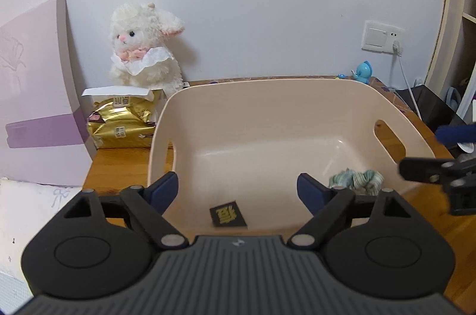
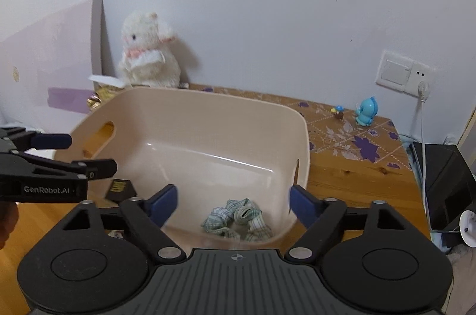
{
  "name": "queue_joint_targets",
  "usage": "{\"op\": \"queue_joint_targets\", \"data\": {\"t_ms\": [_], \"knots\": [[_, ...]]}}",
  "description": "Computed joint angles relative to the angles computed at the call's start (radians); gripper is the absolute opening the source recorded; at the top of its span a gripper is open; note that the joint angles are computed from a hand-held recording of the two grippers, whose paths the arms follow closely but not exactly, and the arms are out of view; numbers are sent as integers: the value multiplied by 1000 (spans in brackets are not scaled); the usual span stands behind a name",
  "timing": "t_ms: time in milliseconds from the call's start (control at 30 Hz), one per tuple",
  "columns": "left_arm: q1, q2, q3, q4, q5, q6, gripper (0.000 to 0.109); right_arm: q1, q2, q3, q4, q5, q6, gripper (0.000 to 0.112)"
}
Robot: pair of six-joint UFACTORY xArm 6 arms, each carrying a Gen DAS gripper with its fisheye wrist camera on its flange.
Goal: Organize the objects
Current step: 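Lift both items over the basket and open both tools to drop them, then return both tools to the table and grasp the cartoon stick box with the left tool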
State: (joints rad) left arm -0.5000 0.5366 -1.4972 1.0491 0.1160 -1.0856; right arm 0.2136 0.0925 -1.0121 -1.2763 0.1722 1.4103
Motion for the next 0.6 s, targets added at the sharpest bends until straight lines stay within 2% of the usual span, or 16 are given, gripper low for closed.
{"op": "queue_joint_targets", "data": {"t_ms": [100,167,233,367,533,600], "knots": [[5,-39,46,124,-4,-122,88,2,-61,54,-80,2,79,97],[8,-69,74,279,-1,-271,90,7,-92,88,-90,5,92,99],[7,-97,109,350,2,-330,90,14,-121,125,-87,11,88,101],[13,-138,179,448,-22,-418,90,34,-154,187,-115,44,134,102],[15,-151,245,453,-65,-432,90,33,-141,236,-178,31,225,103],[7,-144,251,475,-54,-445,90,34,-122,247,-169,26,227,103]]}}
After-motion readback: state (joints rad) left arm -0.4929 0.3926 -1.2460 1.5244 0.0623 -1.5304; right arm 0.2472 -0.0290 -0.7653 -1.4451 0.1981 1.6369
